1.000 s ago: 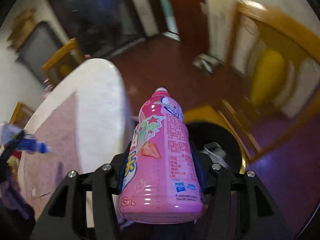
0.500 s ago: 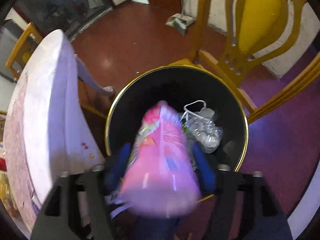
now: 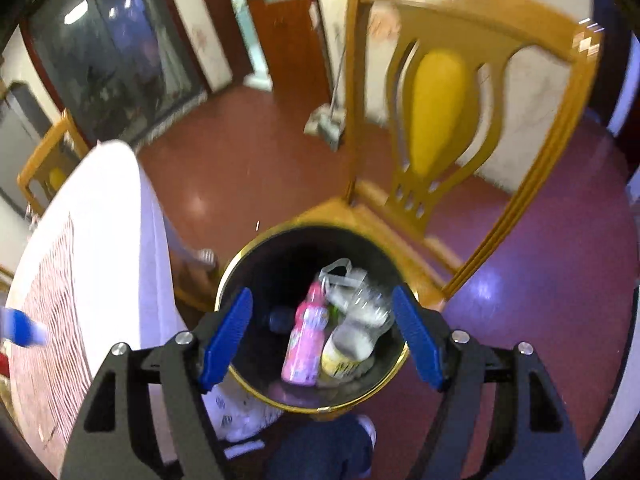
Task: Collect trash
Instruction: 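Carry the pink and blue bottles to the black bin and open both grippers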
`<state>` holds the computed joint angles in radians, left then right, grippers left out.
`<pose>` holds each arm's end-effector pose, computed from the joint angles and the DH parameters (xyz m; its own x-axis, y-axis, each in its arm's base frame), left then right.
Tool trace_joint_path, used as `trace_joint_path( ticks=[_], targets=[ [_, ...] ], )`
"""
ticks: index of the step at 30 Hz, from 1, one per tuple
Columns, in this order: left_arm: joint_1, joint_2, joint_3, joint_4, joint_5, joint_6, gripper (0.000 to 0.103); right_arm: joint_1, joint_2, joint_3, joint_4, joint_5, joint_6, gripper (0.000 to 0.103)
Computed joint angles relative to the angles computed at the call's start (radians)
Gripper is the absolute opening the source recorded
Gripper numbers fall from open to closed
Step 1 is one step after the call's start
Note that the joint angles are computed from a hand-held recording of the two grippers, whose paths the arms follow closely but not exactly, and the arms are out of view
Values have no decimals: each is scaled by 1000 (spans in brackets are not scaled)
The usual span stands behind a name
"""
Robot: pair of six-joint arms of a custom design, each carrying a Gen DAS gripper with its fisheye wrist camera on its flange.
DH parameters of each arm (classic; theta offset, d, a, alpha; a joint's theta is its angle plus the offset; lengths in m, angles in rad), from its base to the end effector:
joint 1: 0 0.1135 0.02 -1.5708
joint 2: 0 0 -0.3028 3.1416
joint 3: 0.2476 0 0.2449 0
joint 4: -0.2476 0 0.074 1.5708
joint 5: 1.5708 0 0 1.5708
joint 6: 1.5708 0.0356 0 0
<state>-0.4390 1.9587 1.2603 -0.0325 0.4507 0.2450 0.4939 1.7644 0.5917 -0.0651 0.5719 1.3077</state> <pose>0.3862 -0.1985 0.2163 -0.4222 0.4395 -0.7929 0.8025 0.5879 -0.1015 0.2377 0.1061 0.1168 -0.4509 0.6794 -0.5789 0.7403 0.6470 0.1826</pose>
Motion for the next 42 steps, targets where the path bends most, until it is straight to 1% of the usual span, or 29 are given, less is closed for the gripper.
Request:
trace_joint_path(
  ticks=[4,7,11,15,19,23,26,29,30,31,32,33,34,35,42],
  targets=[
    [-91,37,11,4,-1,6,56,67,-95,-20,-115,105,107,75],
    [-151,60,20,10,-11,15,56,84,-148,-40,-183,149,153,77],
    [-214,109,57,21,-30,14,56,97,-202,-99,-204,171,222,77],
    [-273,234,185,-58,-53,7,56,89,-221,-148,-181,166,255,77],
    [-309,347,282,-100,-101,1,56,61,-196,-181,-98,145,227,77],
    [-337,455,411,-178,-149,-10,56,48,-184,-194,-55,131,207,77],
    [-345,505,484,-221,-162,-11,56,36,-182,-203,-34,124,194,77],
    [-354,532,521,-243,-170,-5,56,31,-192,-212,-27,118,187,77],
    [-358,540,535,-248,-172,-8,61,34,-193,-209,-33,119,190,77],
    [-359,533,518,-222,-179,-17,73,37,-196,-207,-41,121,195,77],
    [-360,530,510,-207,-186,-22,77,39,-198,-207,-46,121,198,77],
    [-361,526,503,-194,-189,-23,85,39,-198,-207,-46,122,199,77],
    [-360,525,504,-194,-188,-22,95,39,-199,-206,-48,122,201,77],
    [-359,521,500,-193,-191,-21,98,35,-197,-208,-40,121,195,77],
    [-355,509,474,-179,-201,-16,97,42,-197,-205,-39,124,194,77]
  ],
)
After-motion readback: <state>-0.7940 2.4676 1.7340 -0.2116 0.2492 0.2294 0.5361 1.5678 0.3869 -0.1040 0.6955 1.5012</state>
